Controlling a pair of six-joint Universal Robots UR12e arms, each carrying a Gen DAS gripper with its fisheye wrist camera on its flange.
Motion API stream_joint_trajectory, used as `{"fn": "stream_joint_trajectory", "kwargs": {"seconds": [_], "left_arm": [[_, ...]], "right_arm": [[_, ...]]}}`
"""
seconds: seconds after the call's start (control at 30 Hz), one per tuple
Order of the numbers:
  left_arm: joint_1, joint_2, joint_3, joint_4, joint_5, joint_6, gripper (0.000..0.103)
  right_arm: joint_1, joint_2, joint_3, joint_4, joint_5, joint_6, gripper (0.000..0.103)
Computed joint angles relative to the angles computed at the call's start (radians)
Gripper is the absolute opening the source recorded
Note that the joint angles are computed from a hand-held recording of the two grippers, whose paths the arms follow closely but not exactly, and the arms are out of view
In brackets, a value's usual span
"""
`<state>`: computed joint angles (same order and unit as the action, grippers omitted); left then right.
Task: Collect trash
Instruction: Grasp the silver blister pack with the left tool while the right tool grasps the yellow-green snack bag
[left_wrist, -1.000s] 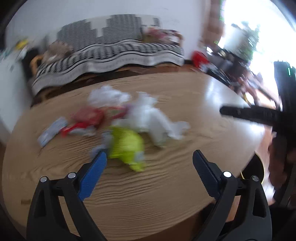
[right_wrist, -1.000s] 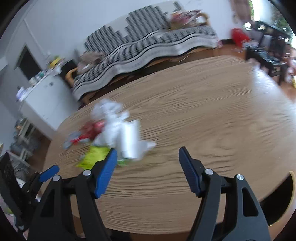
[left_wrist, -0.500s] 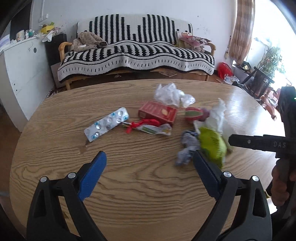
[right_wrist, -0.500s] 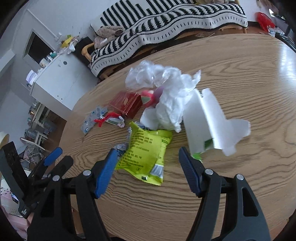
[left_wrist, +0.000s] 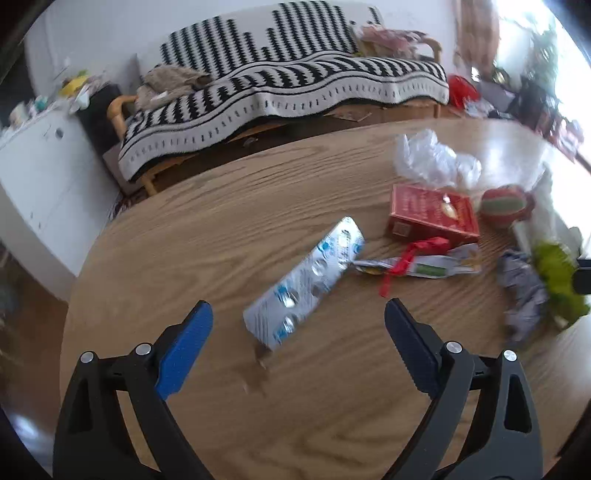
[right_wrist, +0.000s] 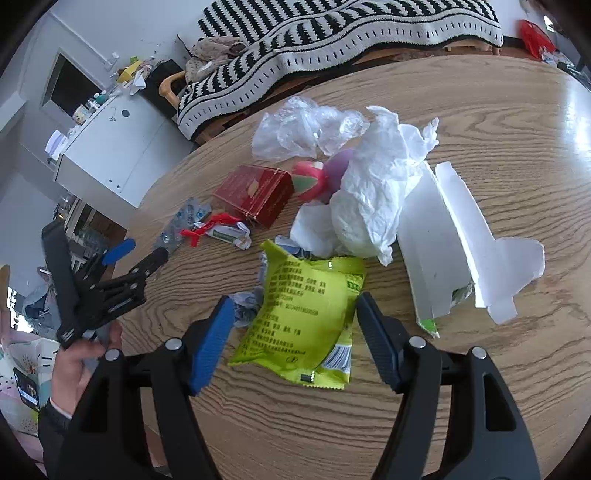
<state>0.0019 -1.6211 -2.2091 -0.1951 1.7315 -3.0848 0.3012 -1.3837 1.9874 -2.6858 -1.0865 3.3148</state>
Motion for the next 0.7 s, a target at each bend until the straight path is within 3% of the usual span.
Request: {"fn": "stream_joint_trajectory", "kwargs": {"seconds": [0.3, 0.4, 0.47, 0.6, 0.63, 0.7], "left_arm": [[0.029, -0.065, 0.052, -0.078, -0.140, 0.077, 0.092], [0.035, -0.072, 0.054, -0.071, -0.161, 0.064, 0.091], [0.035, -0.072, 0.055, -0.072, -0.169, 0.050, 0.082], [0.033, -0.059, 0.048, -0.079, -0.178, 0.025, 0.040], [0.031, -0.052, 0.044, -0.086, -0.170, 0.014, 0.034], [0.026, -0.042, 0.037, -0.099, -0.157, -0.004, 0.034]], "right_arm": [[0.001, 0.039, -0.028, 0.040, 0.009, -0.001, 0.067], [-0.002, 0.039, -0.028, 0.037, 0.016, -0.005, 0.056], [-0.007, 0.038, -0.028, 0.049, 0.037, -0.009, 0.054], [-0.006, 0.031, -0.029, 0.060, 0.041, -0.024, 0.049], [-0.007, 0.027, -0.027, 0.058, 0.045, -0.027, 0.049], [-0.010, 0.020, -0.021, 0.050, 0.050, -0.034, 0.048]]}}
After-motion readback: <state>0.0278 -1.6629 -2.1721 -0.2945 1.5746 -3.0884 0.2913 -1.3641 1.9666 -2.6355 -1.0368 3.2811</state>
